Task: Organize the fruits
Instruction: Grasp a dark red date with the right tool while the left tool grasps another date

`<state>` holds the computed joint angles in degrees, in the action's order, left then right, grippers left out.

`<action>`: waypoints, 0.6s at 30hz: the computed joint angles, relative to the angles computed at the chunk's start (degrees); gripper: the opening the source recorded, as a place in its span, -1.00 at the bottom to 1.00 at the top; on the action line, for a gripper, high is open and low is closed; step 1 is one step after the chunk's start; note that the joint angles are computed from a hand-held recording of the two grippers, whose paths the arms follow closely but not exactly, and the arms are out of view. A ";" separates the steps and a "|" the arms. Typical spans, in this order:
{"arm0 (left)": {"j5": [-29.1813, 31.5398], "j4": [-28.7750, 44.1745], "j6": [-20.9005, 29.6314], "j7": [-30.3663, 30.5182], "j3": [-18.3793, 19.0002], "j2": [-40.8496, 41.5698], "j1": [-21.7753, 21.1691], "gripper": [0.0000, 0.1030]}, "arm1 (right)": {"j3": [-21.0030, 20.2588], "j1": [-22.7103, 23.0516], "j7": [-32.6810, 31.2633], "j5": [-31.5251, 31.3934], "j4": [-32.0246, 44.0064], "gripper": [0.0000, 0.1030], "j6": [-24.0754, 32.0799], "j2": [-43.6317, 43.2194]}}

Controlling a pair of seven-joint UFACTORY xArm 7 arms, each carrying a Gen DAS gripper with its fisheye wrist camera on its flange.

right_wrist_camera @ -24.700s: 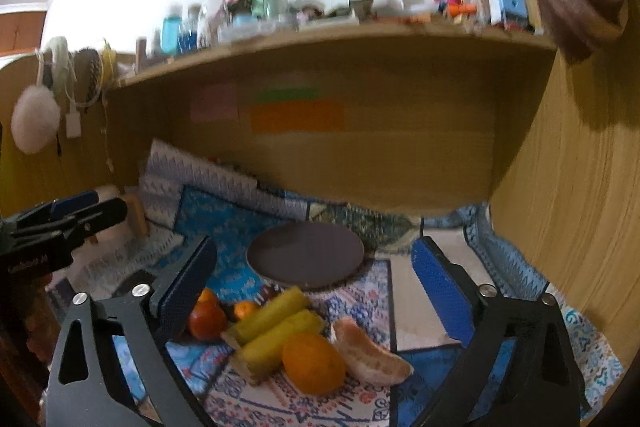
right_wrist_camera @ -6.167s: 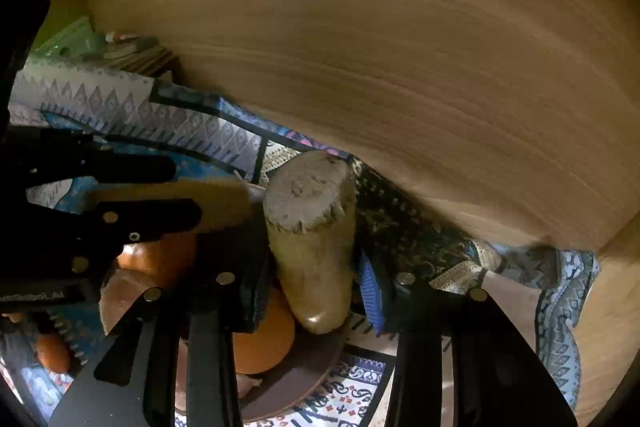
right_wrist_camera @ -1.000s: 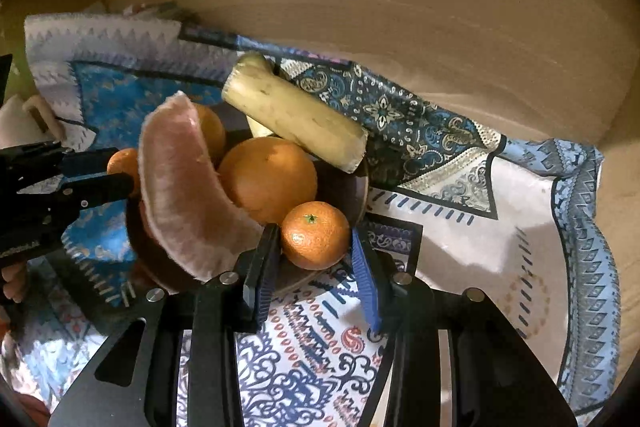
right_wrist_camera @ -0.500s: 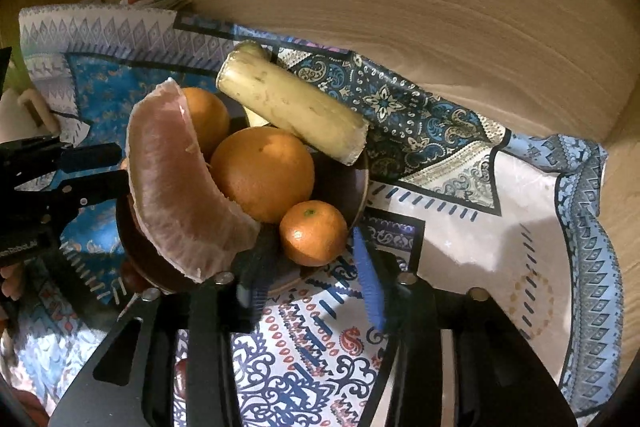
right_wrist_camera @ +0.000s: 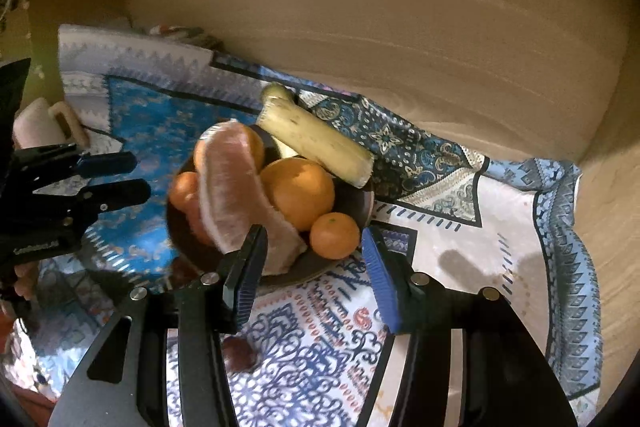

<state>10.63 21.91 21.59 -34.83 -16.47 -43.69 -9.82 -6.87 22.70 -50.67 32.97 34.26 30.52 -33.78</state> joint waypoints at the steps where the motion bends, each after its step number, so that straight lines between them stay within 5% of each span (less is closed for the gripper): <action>1: -0.05 -0.27 0.49 -0.23 -0.23 -1.02 -0.28 -0.07 | 0.12 0.00 -0.31 -0.11 -0.64 -0.08 -0.01 -1.03; 18: -2.31 -4.48 6.18 -2.97 -1.37 -6.52 -6.75 0.00 | -0.44 0.41 1.58 -2.13 -9.39 0.02 4.14 -8.38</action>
<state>8.32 17.43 27.77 -37.81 -17.84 -50.20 -16.56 -7.31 23.11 -49.09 30.84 24.87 34.67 -42.16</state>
